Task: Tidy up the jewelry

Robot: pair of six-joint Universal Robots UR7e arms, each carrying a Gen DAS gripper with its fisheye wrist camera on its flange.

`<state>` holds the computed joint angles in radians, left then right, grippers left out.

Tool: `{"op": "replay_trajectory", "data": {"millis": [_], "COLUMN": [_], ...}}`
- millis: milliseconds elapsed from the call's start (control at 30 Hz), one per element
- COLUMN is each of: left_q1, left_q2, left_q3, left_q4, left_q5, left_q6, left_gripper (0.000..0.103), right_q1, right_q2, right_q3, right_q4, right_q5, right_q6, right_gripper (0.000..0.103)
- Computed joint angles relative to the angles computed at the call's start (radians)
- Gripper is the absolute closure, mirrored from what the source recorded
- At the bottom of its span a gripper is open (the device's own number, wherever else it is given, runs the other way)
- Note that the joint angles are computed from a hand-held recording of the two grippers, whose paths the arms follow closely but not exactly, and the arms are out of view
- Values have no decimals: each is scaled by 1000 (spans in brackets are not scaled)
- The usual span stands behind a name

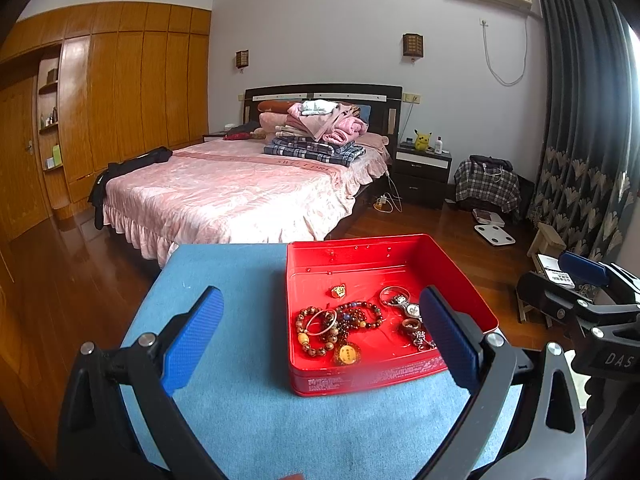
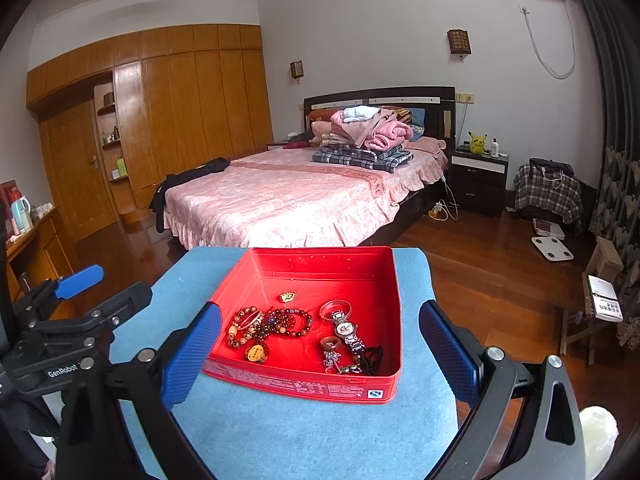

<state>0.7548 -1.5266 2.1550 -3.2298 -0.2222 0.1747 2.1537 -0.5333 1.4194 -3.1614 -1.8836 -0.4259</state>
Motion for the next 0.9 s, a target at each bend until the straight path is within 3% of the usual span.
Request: {"op": "replay_trajectory", "data": {"millis": [900], "left_q1": [3], "left_q2": [2], "left_q3": [-9], "left_q4": [6], "left_q5": [-2], "left_q6": [7], "left_gripper": [8], "right_q1": [-8], "right_q2": [6], "right_q3": [-2], "right_q4": [1], "right_q5": [-10], "right_q6": [-11], "right_gripper": [6]}}
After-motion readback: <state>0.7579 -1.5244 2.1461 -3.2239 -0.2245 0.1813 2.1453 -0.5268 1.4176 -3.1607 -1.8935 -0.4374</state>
